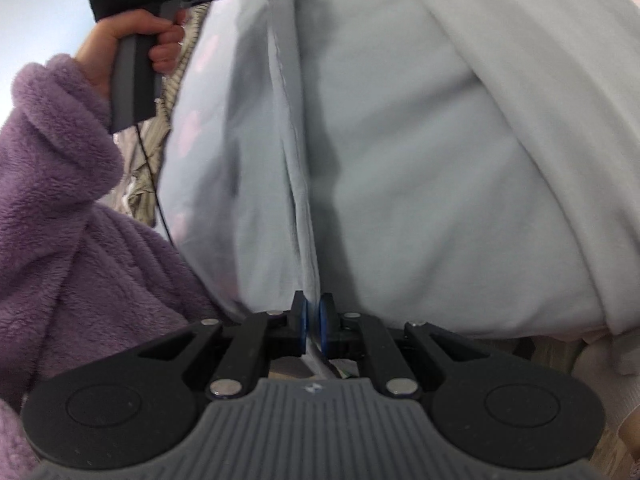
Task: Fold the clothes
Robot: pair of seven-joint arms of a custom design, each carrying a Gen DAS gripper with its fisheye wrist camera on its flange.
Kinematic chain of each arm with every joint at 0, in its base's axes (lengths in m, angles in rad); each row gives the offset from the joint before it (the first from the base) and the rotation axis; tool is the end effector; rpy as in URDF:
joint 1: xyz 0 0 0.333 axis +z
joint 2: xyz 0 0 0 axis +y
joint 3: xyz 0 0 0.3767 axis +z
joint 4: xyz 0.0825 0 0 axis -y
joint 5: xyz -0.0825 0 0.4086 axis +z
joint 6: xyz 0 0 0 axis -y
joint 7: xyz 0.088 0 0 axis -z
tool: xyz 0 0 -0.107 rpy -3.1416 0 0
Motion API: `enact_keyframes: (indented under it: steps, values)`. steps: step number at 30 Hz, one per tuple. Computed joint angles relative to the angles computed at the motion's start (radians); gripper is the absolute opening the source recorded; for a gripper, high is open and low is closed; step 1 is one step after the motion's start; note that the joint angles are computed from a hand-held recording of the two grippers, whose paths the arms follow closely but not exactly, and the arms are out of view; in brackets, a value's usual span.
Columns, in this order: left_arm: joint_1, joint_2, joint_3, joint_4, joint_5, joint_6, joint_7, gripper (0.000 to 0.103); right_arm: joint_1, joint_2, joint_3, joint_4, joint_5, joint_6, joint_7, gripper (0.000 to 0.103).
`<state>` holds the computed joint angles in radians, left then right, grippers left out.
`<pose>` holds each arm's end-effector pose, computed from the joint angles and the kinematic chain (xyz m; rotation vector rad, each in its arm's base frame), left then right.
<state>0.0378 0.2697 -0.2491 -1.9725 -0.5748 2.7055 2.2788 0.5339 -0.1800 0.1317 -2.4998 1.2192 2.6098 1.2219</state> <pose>0.6647 -0.1110 0.4277 -1.5449 2.3967 -0.8613 0.3852 0.2778 0.4126 -1.7514 1.7287 0.5557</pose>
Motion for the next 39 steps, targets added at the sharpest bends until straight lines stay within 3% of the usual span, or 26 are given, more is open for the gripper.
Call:
enact_keyframes:
  steps: [3, 6, 9, 11, 15, 19, 21, 25, 30, 34, 38, 39]
  values:
    - [-0.008, 0.013, 0.008, 0.016, 0.025, -0.032, -0.035, 0.003, -0.005, 0.011, -0.002, -0.001, -0.003, -0.009, 0.014, 0.008]
    - [0.016, 0.008, -0.008, 0.027, -0.024, -0.071, -0.013, 0.019, -0.014, 0.013, -0.007, 0.001, -0.009, -0.023, 0.016, 0.012]
    - [0.028, -0.015, -0.007, 0.031, -0.078, -0.105, 0.005, 0.028, -0.024, -0.02, 0.007, -0.015, -0.114, 0.01, 0.084, 0.023]
    - [0.031, -0.035, -0.002, 0.028, -0.11, -0.123, 0.026, 0.036, -0.028, -0.057, 0.002, -0.039, -0.179, 0.041, 0.101, 0.025]
    - [0.023, -0.076, 0.014, 0.012, -0.163, -0.145, 0.076, 0.048, 0.011, -0.095, -0.009, -0.057, -0.211, 0.129, 0.08, 0.026]
    - [0.009, -0.097, 0.036, 0.013, -0.166, -0.22, 0.109, 0.058, 0.049, -0.094, -0.036, -0.054, -0.199, 0.145, 0.024, 0.026]
    - [-0.006, -0.103, 0.05, 0.01, -0.135, -0.225, 0.082, 0.058, 0.054, -0.082, -0.035, -0.046, -0.208, 0.146, 0.02, 0.026]
    - [-0.053, -0.106, 0.077, -0.031, 0.03, -0.116, -0.037, 0.054, 0.05, -0.069, -0.025, -0.038, -0.269, 0.146, 0.06, 0.025]
    - [-0.078, -0.069, 0.094, -0.046, 0.229, -0.057, -0.188, 0.052, 0.068, -0.085, -0.033, -0.055, -0.271, 0.166, -0.001, 0.024]
    - [-0.098, -0.044, 0.109, -0.045, 0.382, -0.042, -0.308, 0.028, 0.068, -0.082, -0.026, -0.059, -0.335, 0.177, 0.007, 0.024]
    - [-0.067, -0.051, 0.085, -0.049, 0.379, -0.035, -0.308, 0.007, 0.083, -0.087, -0.035, -0.06, -0.348, 0.183, -0.014, 0.024]
    - [-0.055, -0.054, 0.076, -0.049, 0.356, -0.041, -0.294, 0.007, 0.086, -0.091, -0.035, -0.062, -0.35, 0.194, -0.019, 0.024]
